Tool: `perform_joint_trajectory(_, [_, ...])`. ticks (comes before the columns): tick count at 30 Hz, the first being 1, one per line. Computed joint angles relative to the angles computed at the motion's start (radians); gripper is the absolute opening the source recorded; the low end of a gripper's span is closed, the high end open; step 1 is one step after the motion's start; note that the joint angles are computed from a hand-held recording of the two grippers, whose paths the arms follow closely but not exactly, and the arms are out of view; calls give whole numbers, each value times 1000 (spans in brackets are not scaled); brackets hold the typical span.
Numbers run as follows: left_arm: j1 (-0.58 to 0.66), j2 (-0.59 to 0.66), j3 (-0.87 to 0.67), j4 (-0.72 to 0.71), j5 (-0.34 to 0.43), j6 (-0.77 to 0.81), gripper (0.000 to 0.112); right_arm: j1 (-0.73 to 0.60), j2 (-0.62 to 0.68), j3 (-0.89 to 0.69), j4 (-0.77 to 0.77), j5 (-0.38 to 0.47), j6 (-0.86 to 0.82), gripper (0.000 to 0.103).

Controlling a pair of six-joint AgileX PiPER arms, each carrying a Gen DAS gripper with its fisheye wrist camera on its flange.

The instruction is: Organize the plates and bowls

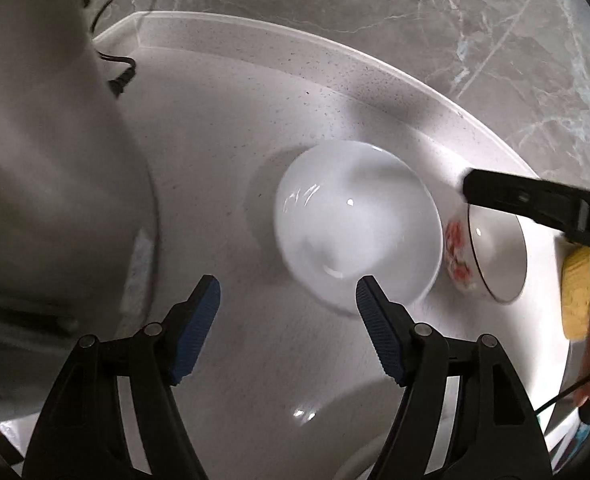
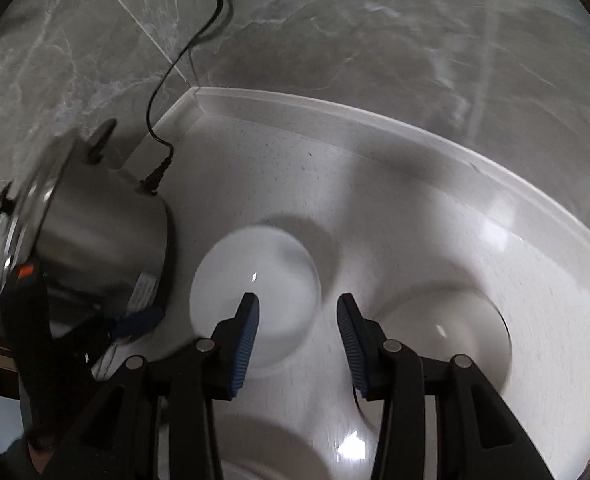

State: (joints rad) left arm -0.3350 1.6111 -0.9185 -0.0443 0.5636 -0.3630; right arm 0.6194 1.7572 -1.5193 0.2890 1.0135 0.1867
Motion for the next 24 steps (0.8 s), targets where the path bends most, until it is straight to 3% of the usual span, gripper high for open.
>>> perform_joint_trajectory(5, [27,90,-34,-52,-36,31,67,23,170,-158,-57,82,-10,45])
perform_joint_trajectory(7, [22,123,-52,-39,-43,16,57,24,220,-194,-68,102,-7,45])
perform_joint_trajectory(8, [21,143,-66,-39,-39,18,46,18,240,-203,-57,107,-16,45])
perform_joint_trajectory(10, [33,178,-88,-75,-36,55,37,16,264,-210,-54,113,-34,45])
perform_joint_trajectory(12, [40,211,-104,-93,-44,79,30,20,296,-230,-56,127,-48,40])
perform_joint_trajectory(14, [36,224,-110,-113,-54,92,26,29,318,-252,-68,136,-65,27])
perform_joint_trajectory(17, [26,239,-126,-122,-60,106,18,33,327,-262,-54,141,-87,16])
perform_joint_trajectory(24, [59,265,-157,-169,-55,179,13,45,337,-288,-83,155,-76,15])
